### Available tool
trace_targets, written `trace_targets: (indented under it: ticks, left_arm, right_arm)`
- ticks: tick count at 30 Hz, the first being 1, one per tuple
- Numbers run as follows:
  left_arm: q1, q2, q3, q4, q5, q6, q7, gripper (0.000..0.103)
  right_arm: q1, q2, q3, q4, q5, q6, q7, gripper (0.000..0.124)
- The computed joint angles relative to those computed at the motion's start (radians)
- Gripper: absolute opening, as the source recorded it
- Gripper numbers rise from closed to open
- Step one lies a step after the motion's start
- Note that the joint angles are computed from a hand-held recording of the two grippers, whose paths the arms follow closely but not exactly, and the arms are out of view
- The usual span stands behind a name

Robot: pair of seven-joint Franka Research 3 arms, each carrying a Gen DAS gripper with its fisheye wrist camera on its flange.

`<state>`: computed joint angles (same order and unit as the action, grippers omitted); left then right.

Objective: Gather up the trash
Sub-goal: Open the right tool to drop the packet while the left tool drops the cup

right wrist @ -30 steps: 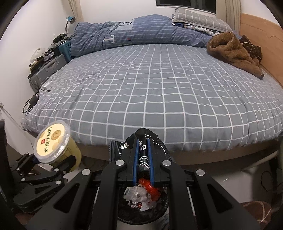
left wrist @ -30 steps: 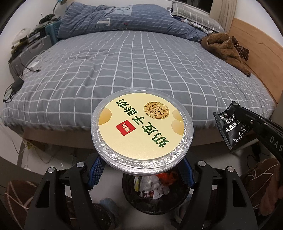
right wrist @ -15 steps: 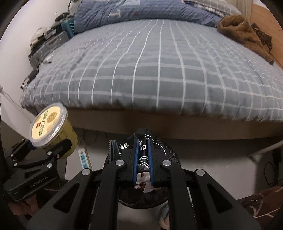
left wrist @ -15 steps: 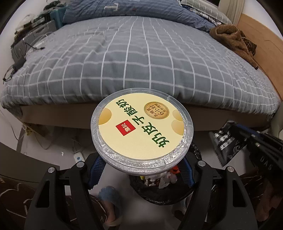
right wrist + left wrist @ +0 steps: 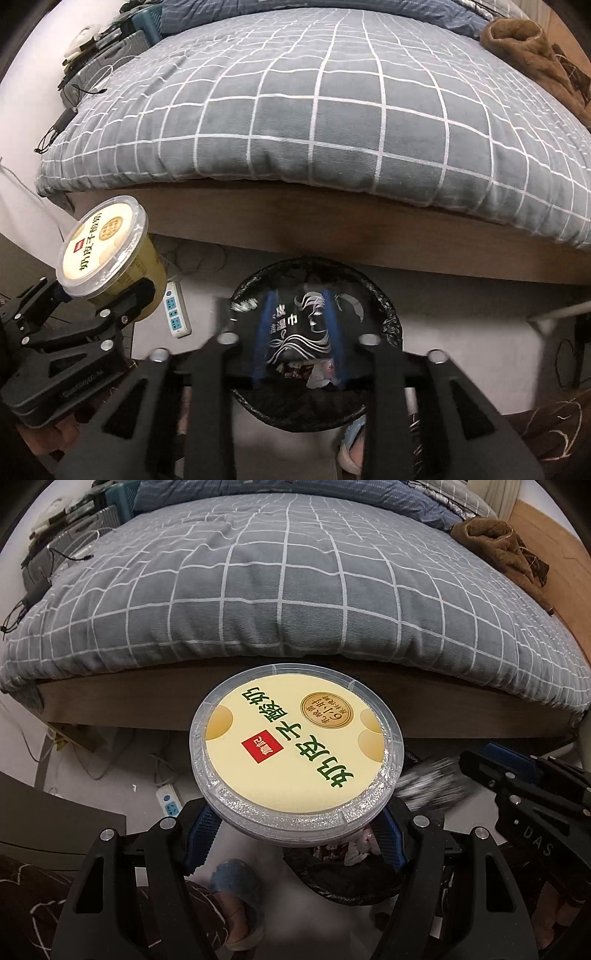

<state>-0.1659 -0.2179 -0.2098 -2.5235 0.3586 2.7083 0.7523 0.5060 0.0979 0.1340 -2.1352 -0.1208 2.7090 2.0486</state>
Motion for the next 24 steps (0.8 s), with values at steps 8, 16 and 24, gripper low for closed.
trace_targets:
  ticks: [8, 16, 24]
  left_arm:
    - [-0.023, 0.072, -0.008, 0.053, -0.012, 0.021, 0.025, 0.071]
    - [-0.064, 0.173, -0.022, 0.152, -0.044, 0.015, 0.088, 0.07]
    - [-0.089, 0.26, -0.027, 0.237, -0.036, -0.005, 0.095, 0.072]
  right_arm:
    - [-0.029, -0.055, -0.027, -0.061, -0.122, 0.029, 0.132, 0.079]
    - [-0.11, -0.114, -0.029, -0.13, -0.264, 0.027, 0.287, 0.095]
    - [-0.166, -0.136, -0.015, -0.158, -0.325, 0.018, 0.339, 0.095]
